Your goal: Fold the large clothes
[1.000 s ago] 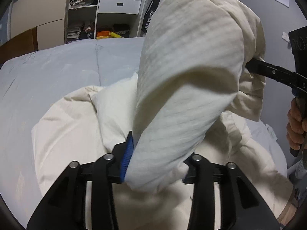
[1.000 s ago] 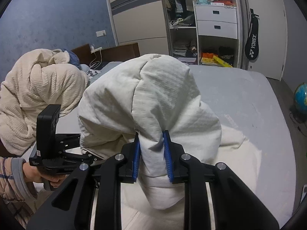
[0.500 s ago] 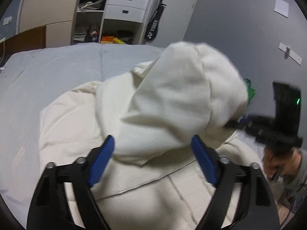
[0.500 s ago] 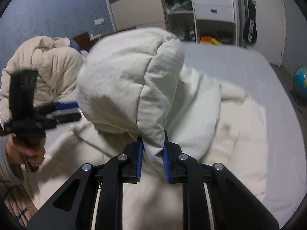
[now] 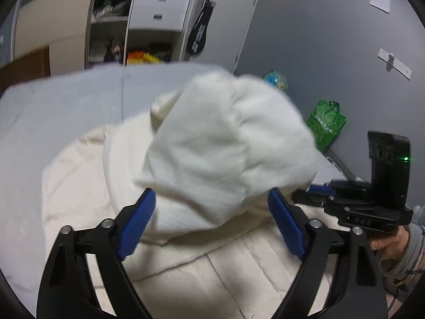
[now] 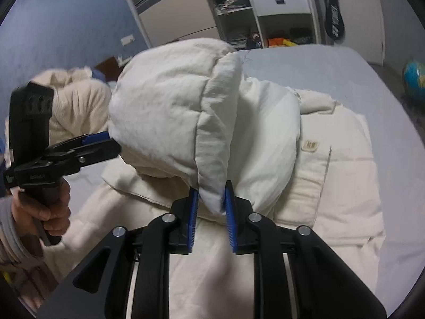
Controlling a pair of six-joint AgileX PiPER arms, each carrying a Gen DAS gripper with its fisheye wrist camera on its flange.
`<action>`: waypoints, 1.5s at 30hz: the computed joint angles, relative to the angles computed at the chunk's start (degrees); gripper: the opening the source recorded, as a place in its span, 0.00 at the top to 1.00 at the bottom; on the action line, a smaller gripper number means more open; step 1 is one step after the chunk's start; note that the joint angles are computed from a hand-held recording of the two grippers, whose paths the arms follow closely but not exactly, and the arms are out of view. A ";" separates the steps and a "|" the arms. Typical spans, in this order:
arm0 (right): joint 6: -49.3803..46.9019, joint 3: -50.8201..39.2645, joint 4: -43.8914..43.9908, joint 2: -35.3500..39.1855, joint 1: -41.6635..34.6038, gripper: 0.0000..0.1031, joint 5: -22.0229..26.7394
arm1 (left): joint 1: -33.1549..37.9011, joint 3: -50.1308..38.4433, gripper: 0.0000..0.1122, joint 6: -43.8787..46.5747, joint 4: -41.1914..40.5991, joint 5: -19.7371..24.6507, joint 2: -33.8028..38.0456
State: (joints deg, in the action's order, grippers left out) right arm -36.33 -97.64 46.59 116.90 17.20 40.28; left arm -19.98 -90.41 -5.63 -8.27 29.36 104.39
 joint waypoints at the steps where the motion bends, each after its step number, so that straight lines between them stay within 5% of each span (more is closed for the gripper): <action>1: -0.30 0.34 1.73 -0.21 -0.63 0.78 0.65 | 0.02 -0.40 0.21 0.27 -0.58 0.18 -0.24; 5: -2.92 5.17 14.68 -1.92 -4.81 0.55 3.35 | 0.88 -7.07 0.21 1.52 -4.05 3.50 2.51; 11: -4.95 10.86 37.27 2.41 -11.14 0.53 15.68 | -0.65 -18.24 0.24 0.18 -3.57 10.51 7.85; 12: -3.16 10.84 40.41 4.02 -11.93 0.48 17.84 | -0.97 -21.18 0.32 -0.50 -2.90 12.57 9.48; 15: 3.90 10.10 46.58 8.35 -13.34 0.41 21.58 | -0.77 -27.49 0.77 -2.43 -3.21 18.61 13.22; 16: 5.58 9.80 48.58 9.64 -13.61 0.37 22.49 | -0.27 -27.48 0.81 -2.10 -4.70 19.13 13.37; 25: 14.85 5.99 50.95 14.89 -12.69 0.27 22.11 | 0.90 -13.36 0.85 2.76 -10.37 11.86 6.13; 30: 27.44 -7.86 45.33 21.83 -10.73 0.23 20.82 | 1.31 -9.61 0.85 5.04 -12.64 10.64 4.06; 33: 27.41 -15.51 47.47 25.25 -9.49 0.38 20.05 | 1.90 -6.79 0.85 5.85 -13.65 9.41 2.60; 35: 27.61 -22.07 48.26 27.66 -8.90 0.68 20.23 | 2.49 -5.41 0.86 6.79 -14.94 8.86 1.92; 37: 27.01 -28.14 49.54 30.12 -8.73 0.77 20.87 | 2.91 -4.66 0.86 7.67 -16.00 8.52 1.50; 41: 20.00 -33.02 49.30 31.77 -9.18 0.81 21.43 | 2.92 -6.13 0.86 7.83 -16.45 9.49 2.53; 45: 14.15 -19.29 51.61 30.07 -11.06 0.82 23.46 | 1.54 -6.06 0.86 8.32 -15.09 10.76 4.26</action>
State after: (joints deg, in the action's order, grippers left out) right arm -22.18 -116.93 98.20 146.97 6.14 63.73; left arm -18.44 -96.47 2.69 -23.36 40.11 108.65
